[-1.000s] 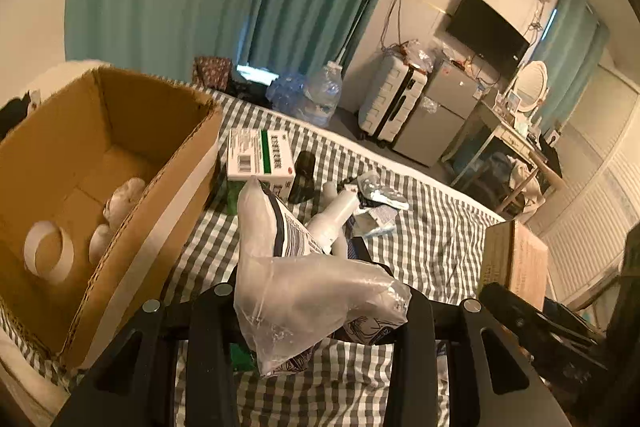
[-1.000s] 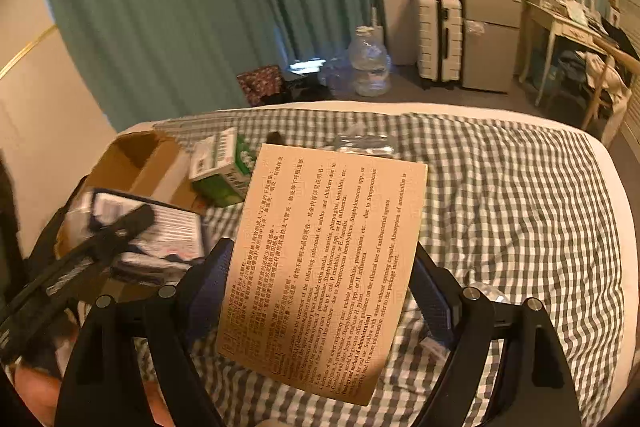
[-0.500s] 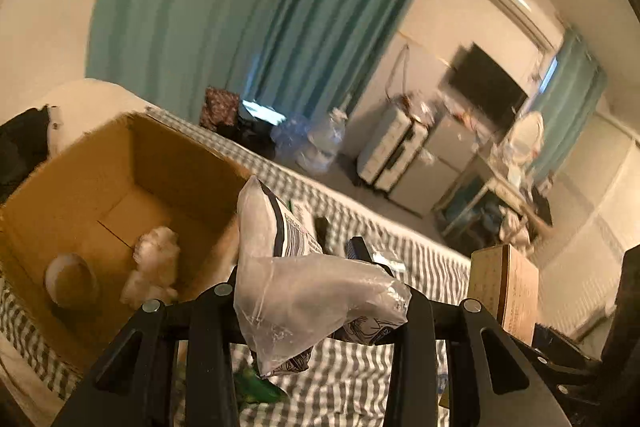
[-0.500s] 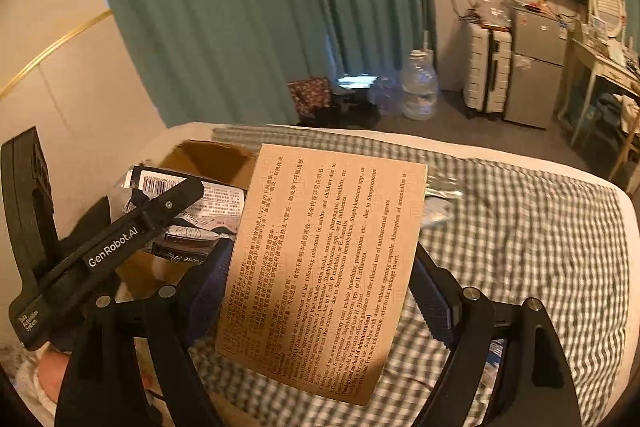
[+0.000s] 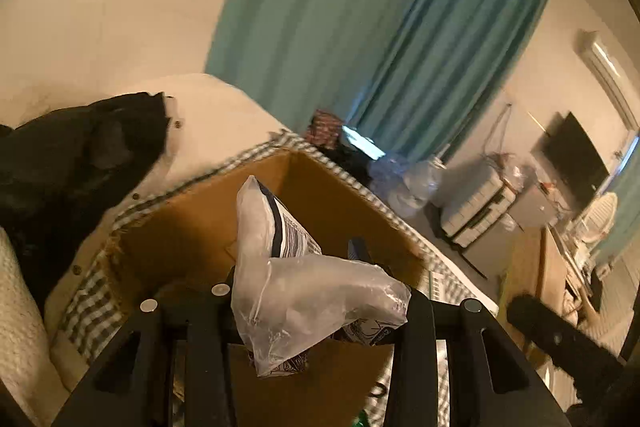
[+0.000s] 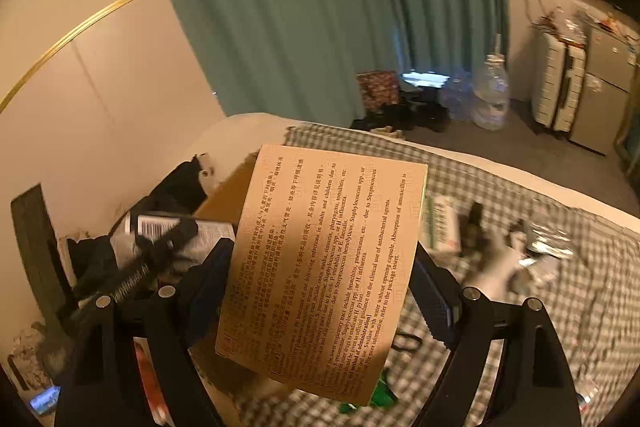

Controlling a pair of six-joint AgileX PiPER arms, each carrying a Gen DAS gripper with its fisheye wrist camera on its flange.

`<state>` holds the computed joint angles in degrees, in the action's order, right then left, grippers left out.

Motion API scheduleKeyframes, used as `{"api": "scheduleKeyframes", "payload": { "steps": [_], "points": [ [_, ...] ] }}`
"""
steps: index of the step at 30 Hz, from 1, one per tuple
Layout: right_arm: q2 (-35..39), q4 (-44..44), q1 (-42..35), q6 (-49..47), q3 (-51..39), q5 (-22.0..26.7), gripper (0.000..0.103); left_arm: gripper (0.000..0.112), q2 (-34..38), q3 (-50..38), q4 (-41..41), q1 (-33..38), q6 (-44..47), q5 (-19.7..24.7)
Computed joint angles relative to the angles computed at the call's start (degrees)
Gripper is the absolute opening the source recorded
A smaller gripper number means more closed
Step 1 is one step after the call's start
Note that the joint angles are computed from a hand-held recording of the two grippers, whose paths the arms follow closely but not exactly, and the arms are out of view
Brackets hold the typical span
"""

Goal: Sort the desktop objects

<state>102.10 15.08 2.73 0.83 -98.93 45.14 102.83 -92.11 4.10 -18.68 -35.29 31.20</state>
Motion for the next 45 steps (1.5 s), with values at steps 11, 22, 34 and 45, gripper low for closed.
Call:
{"api": "scheduleKeyframes", "payload": {
  "steps": [11,22,34,45],
  "points": [
    [11.7,3.01,2.19,1.87,-13.37,1.82,0.094,0.089,8.25,-8.65,8.8,-0.25,-10.51,11.94],
    [-8.42,0.81,-7.07,-3.02,8.57,-6.94,0.101,0.094,3.18,-4.9,10.22,-5.64,-5.42,10.13],
    [-17.6,0.03,-30.6,-12.32,29.83,2.68,0.103,0.098,0.05,-1.06,-7.98,-17.65,21.18,12.51],
    [-9.25,1.17,-40.5,-7.55,28.9,8.13,0.103,0.098,12.39,-12.62,1.55,-26.79,23.2,25.14]
  ]
}}
